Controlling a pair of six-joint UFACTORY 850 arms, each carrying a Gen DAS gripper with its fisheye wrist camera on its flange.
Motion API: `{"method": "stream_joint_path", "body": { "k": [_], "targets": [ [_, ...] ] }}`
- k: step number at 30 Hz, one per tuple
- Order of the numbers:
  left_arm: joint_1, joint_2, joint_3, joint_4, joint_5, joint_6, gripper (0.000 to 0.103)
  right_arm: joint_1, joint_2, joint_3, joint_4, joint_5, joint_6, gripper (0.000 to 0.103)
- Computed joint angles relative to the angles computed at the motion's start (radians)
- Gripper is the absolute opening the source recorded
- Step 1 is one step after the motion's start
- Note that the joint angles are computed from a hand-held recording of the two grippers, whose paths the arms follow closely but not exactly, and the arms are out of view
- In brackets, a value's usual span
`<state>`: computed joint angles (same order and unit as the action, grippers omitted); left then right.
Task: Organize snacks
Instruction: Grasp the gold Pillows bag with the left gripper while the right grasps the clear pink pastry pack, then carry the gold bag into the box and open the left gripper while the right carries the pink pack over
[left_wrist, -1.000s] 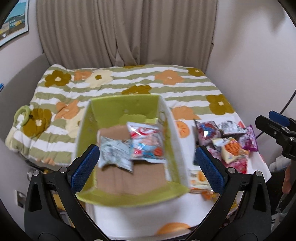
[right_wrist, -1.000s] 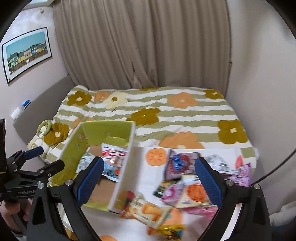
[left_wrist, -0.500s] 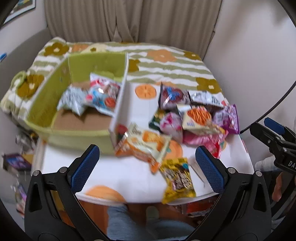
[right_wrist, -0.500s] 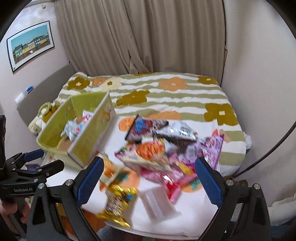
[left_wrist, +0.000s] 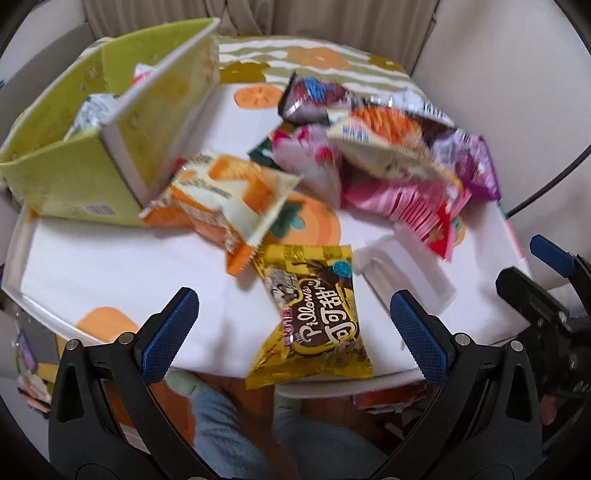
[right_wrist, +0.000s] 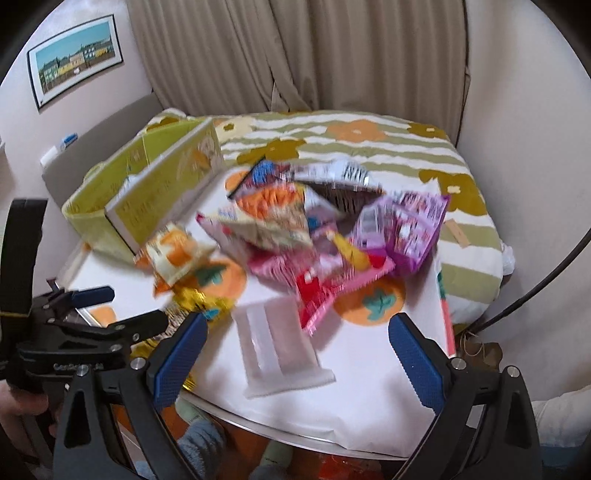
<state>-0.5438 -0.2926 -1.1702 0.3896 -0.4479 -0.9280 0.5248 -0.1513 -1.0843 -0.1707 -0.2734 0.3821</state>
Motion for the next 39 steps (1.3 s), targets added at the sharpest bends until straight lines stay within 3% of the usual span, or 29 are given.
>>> {"method": "stream_joint_path", "body": {
  "k": [4, 7, 10, 13, 22, 29, 32, 35, 39],
  "targets": [
    [-0.008, -0.053, -0.015, 0.004, -0.003, -0.001, 0.102, -0.016, -0.023, 0.035, 0.092, 0.034, -0.149, 0.098],
    [-0.007, -0.071, -0.015, -0.019, -0.001, 0.021, 0.094, -0.020, -0.043, 0.042, 0.123, 0.024, -0.221, 0.098],
    [-0.004, -0.086, -0.018, -0.043, -0.007, 0.045, 0.084, -0.022, -0.062, 0.042, 0.221, 0.016, -0.338, 0.098],
    [0.004, -0.095, -0.016, -0.083, -0.001, 0.085, 0.064, -0.019, -0.083, 0.032, 0.287, 0.011, -0.418, 0.098],
    [0.002, -0.103, -0.021, -0.099, -0.011, 0.118, 0.062, -0.005, -0.150, -0.015, 0.307, -0.006, -0.478, 0.097],
    [-0.010, -0.104, -0.032, -0.080, -0.032, 0.108, 0.062, 0.011, -0.178, -0.039, 0.283, -0.017, -0.471, 0.086],
    [-0.012, -0.098, -0.034, -0.073, -0.038, 0.108, 0.061, 0.018, -0.194, -0.053, 0.264, -0.035, -0.449, 0.074],
    [-0.015, -0.095, -0.040, -0.085, -0.037, 0.121, 0.053, 0.037, -0.191, -0.048, 0.074, -0.036, -0.275, 0.063],
    [-0.017, -0.085, -0.041, -0.097, -0.040, 0.145, 0.048, 0.036, -0.178, -0.036, 0.114, -0.039, -0.285, 0.060]
  ]
}}
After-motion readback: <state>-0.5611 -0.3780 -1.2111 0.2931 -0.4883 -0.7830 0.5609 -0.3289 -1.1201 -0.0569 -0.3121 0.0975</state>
